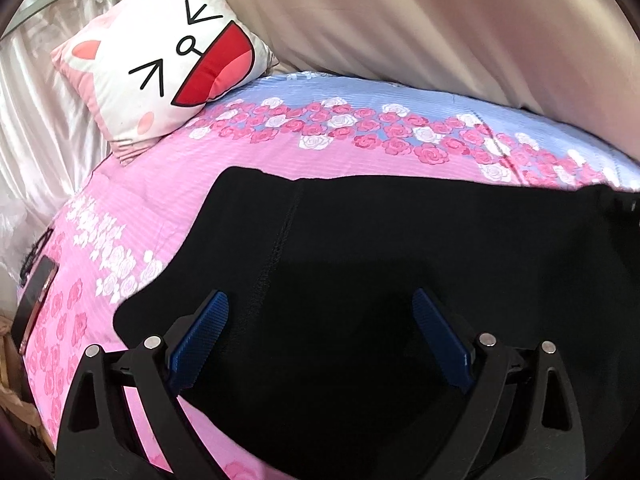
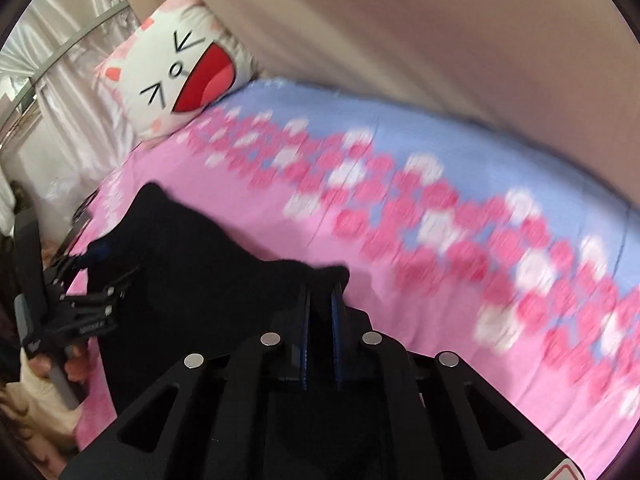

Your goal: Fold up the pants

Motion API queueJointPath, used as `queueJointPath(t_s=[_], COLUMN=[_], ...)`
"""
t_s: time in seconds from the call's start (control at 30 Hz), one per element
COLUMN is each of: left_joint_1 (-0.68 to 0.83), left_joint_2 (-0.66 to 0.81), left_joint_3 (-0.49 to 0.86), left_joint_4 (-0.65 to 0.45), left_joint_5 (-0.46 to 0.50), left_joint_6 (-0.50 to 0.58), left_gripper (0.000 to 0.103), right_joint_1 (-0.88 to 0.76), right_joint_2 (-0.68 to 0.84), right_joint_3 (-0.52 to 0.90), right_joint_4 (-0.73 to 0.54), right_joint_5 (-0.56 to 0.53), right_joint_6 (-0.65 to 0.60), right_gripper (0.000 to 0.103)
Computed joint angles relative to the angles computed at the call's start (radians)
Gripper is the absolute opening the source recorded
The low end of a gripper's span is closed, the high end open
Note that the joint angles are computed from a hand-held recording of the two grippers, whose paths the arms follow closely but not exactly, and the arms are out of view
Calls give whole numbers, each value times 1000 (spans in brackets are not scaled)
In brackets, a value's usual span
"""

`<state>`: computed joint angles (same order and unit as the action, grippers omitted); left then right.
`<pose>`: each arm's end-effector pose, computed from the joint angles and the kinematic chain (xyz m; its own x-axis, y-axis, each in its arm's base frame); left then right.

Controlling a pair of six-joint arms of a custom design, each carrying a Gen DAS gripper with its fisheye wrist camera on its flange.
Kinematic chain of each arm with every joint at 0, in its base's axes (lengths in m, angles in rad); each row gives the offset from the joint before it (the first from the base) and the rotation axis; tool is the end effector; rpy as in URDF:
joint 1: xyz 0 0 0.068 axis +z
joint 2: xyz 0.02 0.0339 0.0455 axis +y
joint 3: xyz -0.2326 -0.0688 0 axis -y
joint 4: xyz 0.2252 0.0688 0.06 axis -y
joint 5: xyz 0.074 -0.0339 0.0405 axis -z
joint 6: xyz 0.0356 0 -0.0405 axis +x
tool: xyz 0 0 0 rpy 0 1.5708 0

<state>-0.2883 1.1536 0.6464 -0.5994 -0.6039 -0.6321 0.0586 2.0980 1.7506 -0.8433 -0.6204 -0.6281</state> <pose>0.1956 -0.0369 0.1768 -0.6859 -0.3039 -0.6612 -0.5143 0.8452 0.1451 0.4055 0.0445 0.1986 -0.5956 -0.5139 -0.6174 -0.7575 0.6150 0.2188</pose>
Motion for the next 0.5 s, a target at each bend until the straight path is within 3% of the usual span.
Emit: queueJointPath(t_s=[0.07,0.1,0.13,0.27,0.37,0.43,0.5], left_joint_1=[11,6,-1,14,81,159,205], left_joint_2=[87,92,88,9,-66,-177,-237], left_joint_3=[24,24,24,-2,-59,-108,-103], left_joint_4=[27,27,20,-45,-84,-82,-145], left_joint_5=[-10,-26,-48,-78,-118,-46,-3], left_joint_6=[7,-1,-2,30,103,199,211], left_gripper=[95,97,98,97,98,98,98], right_joint_1=[34,48,43,-66,-242,-416,-616], right_joint_2=[76,108,89,-48,-164,-197,-181], right_joint_3=[64,77,38,-39,-121,-144,-131], right_joint_4=[-14,-19,22,-15,-29,-45,-50], right_joint_5=[81,116,103,-21,-74,-86,-83], right_joint_6=[-20,-29,-36,-64,-129,-167,-194], right_gripper=[11,19,20,20,33,35,35])
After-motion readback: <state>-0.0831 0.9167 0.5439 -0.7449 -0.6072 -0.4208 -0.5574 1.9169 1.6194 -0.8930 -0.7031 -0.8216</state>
